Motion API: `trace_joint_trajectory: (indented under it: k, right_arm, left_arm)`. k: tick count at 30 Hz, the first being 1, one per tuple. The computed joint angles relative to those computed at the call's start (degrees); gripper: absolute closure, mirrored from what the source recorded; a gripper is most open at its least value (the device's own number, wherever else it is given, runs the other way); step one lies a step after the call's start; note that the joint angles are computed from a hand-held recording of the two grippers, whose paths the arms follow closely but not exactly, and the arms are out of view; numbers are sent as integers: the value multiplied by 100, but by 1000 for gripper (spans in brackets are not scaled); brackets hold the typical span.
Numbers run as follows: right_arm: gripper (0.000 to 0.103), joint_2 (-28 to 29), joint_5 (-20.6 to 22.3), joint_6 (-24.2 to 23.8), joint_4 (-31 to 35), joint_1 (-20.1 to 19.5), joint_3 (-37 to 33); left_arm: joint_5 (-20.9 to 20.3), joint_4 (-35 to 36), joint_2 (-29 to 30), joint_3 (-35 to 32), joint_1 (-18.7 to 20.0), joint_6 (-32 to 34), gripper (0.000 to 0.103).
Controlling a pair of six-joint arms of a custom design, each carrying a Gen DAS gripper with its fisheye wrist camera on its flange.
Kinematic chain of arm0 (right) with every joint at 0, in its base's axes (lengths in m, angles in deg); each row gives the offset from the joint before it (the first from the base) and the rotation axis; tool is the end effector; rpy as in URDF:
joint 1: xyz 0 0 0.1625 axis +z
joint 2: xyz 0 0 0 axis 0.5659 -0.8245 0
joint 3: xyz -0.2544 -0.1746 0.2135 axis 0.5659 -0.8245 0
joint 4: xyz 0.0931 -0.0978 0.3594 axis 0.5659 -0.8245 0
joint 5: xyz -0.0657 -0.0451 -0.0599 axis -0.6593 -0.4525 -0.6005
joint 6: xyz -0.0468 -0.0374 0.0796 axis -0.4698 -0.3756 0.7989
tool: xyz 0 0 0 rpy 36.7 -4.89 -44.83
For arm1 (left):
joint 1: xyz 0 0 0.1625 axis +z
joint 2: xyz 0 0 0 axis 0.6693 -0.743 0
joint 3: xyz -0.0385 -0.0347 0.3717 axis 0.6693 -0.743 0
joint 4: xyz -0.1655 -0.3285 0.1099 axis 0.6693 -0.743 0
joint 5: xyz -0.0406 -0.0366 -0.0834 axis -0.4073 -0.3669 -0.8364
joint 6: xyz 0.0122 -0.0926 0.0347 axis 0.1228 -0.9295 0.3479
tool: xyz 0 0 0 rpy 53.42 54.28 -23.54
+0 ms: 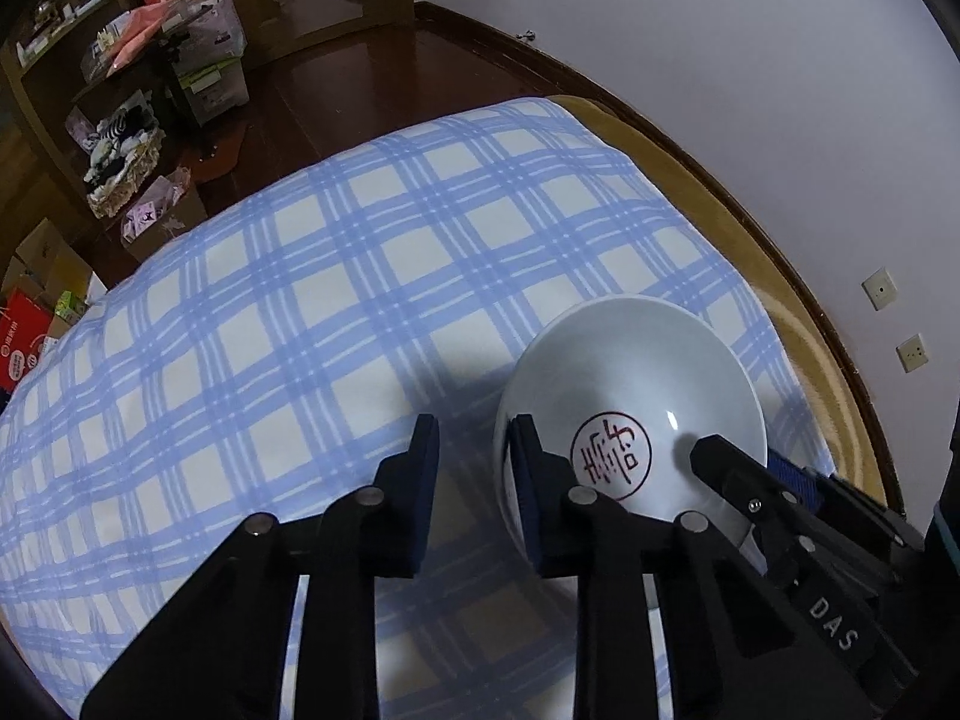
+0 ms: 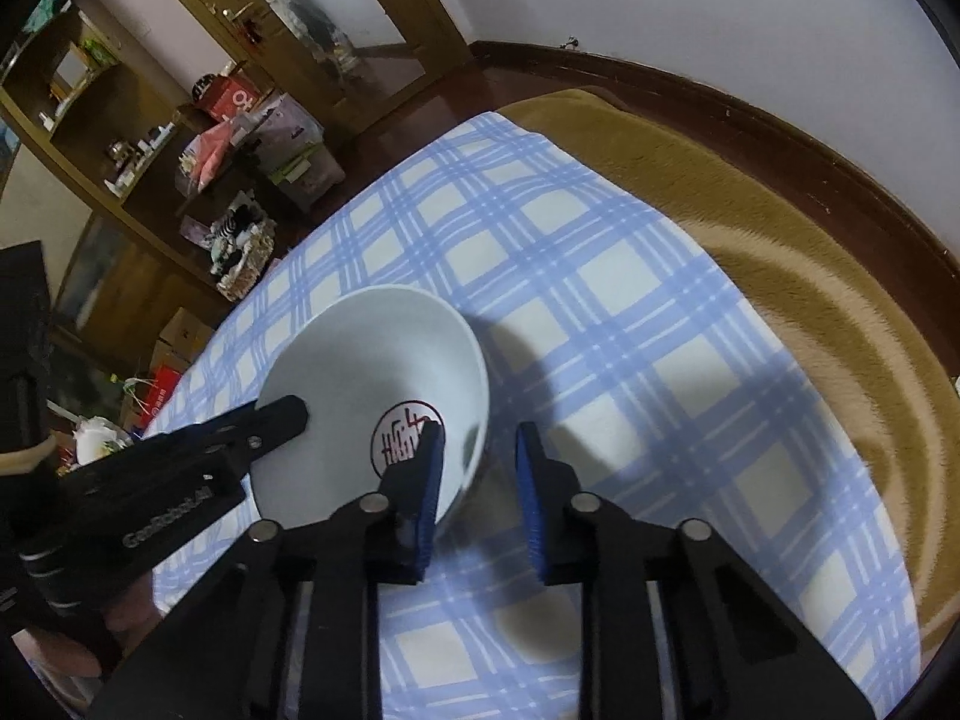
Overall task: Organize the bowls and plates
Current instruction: 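Close the right tool on a red-patterned bowl rim while the left tool grips the other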
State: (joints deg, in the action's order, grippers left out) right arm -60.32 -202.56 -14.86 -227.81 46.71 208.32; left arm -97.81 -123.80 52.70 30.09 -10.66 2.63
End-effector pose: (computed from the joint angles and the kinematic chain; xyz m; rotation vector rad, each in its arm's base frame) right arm 0.0424 -0.3207 0.2446 -0.3356 -2.4749 0.9134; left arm -0.3749 -0.4457 -0.0885 0.7167 2.4491 -0.2549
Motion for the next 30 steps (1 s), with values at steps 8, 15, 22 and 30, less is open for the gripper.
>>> trace_joint_trajectory:
  k: [8, 15, 22, 30]
  right_arm:
    - [89, 141, 42, 75, -169, -61, -15]
    - [92, 77, -271, 5, 65, 171, -52]
    - [93, 44, -708, 49, 110, 549, 49]
    - [93, -126, -1140, 380, 303, 1338, 252]
  left_arm:
    - [-357, -217, 77, -56, 88, 123, 96]
    - [-473, -194, -124, 131, 46, 143, 97]
    - [-585, -251, -438, 517, -60, -72, 97]
    - [-629, -304, -1212, 1330, -310, -516, 97]
